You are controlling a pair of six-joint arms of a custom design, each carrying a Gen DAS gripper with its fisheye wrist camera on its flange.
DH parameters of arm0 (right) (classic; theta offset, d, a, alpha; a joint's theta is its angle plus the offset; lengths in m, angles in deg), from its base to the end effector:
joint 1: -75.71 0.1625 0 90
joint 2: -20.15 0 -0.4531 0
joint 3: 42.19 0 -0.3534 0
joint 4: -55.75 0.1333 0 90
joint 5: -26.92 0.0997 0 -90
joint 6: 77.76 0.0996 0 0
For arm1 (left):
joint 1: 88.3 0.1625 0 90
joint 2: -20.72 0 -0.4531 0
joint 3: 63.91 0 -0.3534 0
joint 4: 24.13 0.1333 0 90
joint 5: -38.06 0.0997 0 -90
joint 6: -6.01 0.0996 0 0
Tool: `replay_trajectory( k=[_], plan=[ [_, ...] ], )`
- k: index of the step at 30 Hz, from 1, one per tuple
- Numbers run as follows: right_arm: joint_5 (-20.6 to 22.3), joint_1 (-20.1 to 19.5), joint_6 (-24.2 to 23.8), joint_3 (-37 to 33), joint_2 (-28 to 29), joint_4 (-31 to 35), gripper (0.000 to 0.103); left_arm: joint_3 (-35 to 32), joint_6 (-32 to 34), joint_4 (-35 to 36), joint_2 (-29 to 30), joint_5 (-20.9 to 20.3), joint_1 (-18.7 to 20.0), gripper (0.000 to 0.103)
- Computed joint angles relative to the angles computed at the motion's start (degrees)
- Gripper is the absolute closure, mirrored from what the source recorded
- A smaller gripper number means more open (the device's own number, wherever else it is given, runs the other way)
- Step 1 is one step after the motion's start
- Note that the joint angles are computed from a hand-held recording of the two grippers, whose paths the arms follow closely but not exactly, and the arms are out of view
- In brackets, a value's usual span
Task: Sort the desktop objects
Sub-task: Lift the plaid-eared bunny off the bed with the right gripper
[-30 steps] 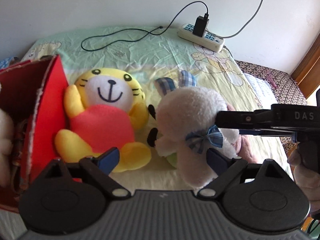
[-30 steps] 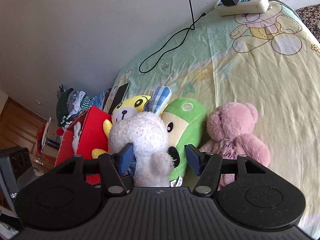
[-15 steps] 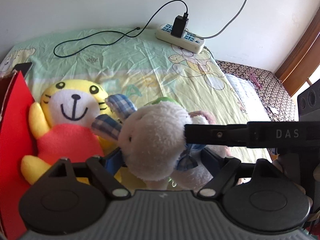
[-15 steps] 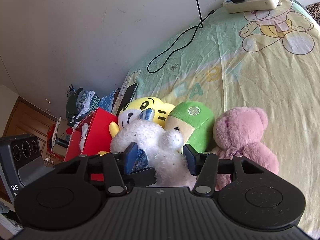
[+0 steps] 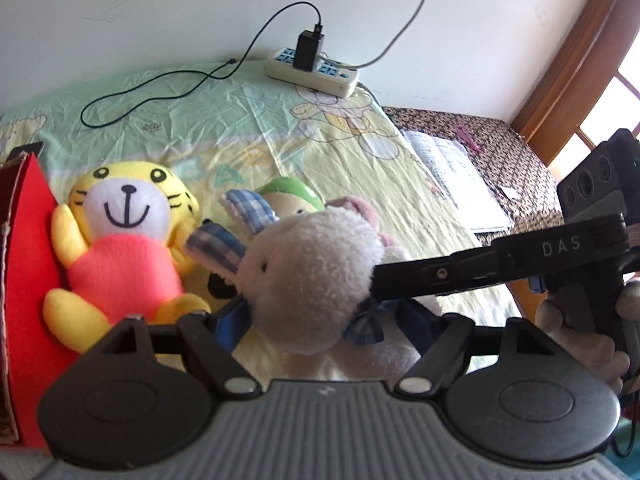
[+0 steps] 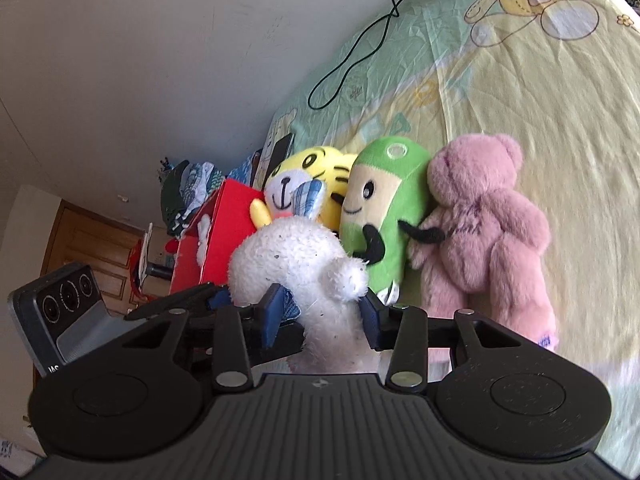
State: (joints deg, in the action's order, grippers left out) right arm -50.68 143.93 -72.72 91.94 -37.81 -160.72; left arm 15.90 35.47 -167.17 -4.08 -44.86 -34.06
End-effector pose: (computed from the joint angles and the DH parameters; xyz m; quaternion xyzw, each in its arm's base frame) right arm -0.0283 -0.4877 0.2180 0.1641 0.8860 -0.4322 0.0352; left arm -0.2969 -0.6614 -0.0392 0.5387 0.8401 0.0137 0.0626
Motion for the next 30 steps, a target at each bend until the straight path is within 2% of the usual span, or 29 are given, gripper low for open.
replay_trajectory(
  k=[4,8,12,15,20,24,26,28,30],
  plan=[
    [0.8,-0.5,0.5,1.1,0.8,2.9,0.059,2.7,1.2,2.3,-1.8,1.7,0.2,0.023],
    [1.2,-1.7,4.0,1.4,2.4,5.8,0.059,2.9,0.2,5.9,-1.5,3.4,1.2,0.023],
    [-0.9,-1.4,6.1,1.8,3.8,5.5,0.058,2.6,-0.9,8.5,-0.8,4.1,2.3,0.02],
    [-4.1,0.1,5.1,1.7,3.9,6.0,0.057,4.6,-0.1,6.7,-1.4,5.9,2.4,0.018],
    [-11.0,3.8,-0.4,0.0,3.1,7.7,0.053,7.1,-0.5,4.3,-3.9,7.1,3.1,0.012],
    [-18.9,7.4,-9.1,-2.6,3.4,8.9,0.052,6.6,-3.8,7.8,-5.4,5.2,4.5,0.012],
    [-22.1,8.9,-13.4,-3.9,3.7,9.7,0.045,7.1,-4.7,8.7,-5.7,3.9,4.8,0.012],
    [-22.2,9.1,-17.2,-5.3,3.6,12.4,0.045,7.4,-5.6,9.4,-5.3,2.3,4.7,0.015],
    [-21.1,8.7,-19.6,-6.7,4.2,14.1,0.044,7.4,-5.7,9.9,-4.3,1.6,4.3,0.023]
  ],
)
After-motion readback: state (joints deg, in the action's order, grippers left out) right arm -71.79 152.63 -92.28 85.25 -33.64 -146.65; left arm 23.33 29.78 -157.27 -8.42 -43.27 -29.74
